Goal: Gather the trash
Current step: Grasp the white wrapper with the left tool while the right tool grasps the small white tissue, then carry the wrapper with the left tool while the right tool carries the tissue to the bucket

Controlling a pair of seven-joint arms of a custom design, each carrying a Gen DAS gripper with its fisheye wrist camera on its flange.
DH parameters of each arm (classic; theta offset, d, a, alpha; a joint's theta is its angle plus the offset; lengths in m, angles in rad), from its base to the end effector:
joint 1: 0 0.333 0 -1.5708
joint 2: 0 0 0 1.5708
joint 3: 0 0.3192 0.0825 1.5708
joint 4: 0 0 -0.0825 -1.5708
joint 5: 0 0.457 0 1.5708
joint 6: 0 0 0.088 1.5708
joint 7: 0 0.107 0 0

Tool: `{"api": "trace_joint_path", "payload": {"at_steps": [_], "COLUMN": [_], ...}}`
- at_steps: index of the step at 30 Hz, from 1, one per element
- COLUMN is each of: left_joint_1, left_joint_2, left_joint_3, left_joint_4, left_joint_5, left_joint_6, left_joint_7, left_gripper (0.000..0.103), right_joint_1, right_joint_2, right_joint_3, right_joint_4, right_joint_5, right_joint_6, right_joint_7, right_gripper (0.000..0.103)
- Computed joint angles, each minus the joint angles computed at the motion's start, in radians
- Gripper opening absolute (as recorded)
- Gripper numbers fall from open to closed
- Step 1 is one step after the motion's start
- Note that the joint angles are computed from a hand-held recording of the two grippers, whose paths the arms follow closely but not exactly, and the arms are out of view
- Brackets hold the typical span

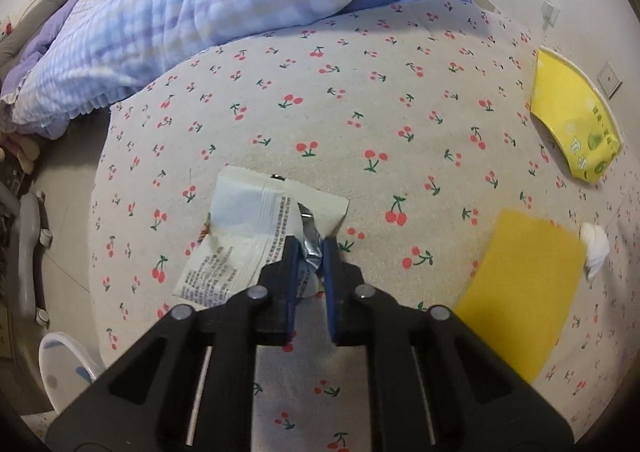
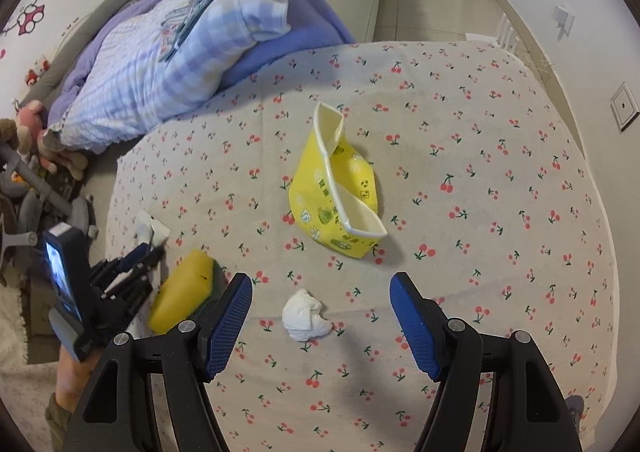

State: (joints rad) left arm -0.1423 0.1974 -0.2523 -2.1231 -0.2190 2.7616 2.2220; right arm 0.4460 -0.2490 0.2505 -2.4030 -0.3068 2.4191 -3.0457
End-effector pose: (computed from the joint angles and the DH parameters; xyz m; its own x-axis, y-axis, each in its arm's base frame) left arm 0.6127 -0.2424 0.3225 -0.7324 -0.6761 -0.0809 -0.5790 0.6809 -0.4485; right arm 0.4166 0.3463 0.3958 -0.6455 -0.7251 -0.2400 -0.6663 0.6882 -0.2869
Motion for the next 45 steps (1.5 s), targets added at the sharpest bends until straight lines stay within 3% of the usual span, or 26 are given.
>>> {"api": "trace_joint_path", "payload": {"at_steps": [6, 11, 18, 27, 32, 34, 39, 45], "left_joint_1": [0.033, 0.051, 0.061, 0.089, 0.124, 0.138, 0.180, 0.224], "left_joint_2": [-0.028, -0.060, -0.127, -0.168, -0.186, -0.188, -0.190, -0.181], "left_joint_3": [-0.024, -0.012, 0.035, 0.099, 0.132, 0.145, 0.172, 0.193], "left_joint_4": [0.001, 0.003, -0.022, -0.028, -0.021, -0.015, 0.001, 0.015], "left_joint_5": [-0.155, -0.286, -0.422, -0.502, -0.566, -0.585, -0.608, -0.571], "left_joint_6": [-0.039, -0.114, -0.192, -0.260, -0.298, -0.312, -0.334, -0.327], "left_joint_7": [0.093, 0.146, 0.215, 0.243, 0.265, 0.266, 0.255, 0.181], "left_gripper": [0.010, 0.009, 0.009, 0.009, 0.009, 0.009, 0.009, 0.009], "right_joint_1": [0.014, 0.022, 0.044, 0.058, 0.077, 0.091, 0.098, 0.124], "right_joint_2": [0.049, 0.078, 0.180, 0.297, 0.311, 0.314, 0.258, 0.324], "right_joint_3": [-0.011, -0.025, -0.047, -0.066, -0.069, -0.068, -0.062, -0.049], "right_joint_4": [0.034, 0.031, 0.115, 0.200, 0.264, 0.306, 0.301, 0.415], "right_joint_5": [0.026, 0.068, 0.175, 0.266, 0.162, 0.080, -0.075, -0.189], "right_joint_6": [-0.001, 0.088, -0.008, -0.074, -0.120, -0.185, -0.149, -0.157], "right_joint_7": [-0.065, -0.091, -0.237, -0.392, -0.350, -0.304, -0.157, -0.188], "right_gripper": [0.073, 0.073, 0.070, 0.021, 0.017, 0.017, 0.017, 0.017]}}
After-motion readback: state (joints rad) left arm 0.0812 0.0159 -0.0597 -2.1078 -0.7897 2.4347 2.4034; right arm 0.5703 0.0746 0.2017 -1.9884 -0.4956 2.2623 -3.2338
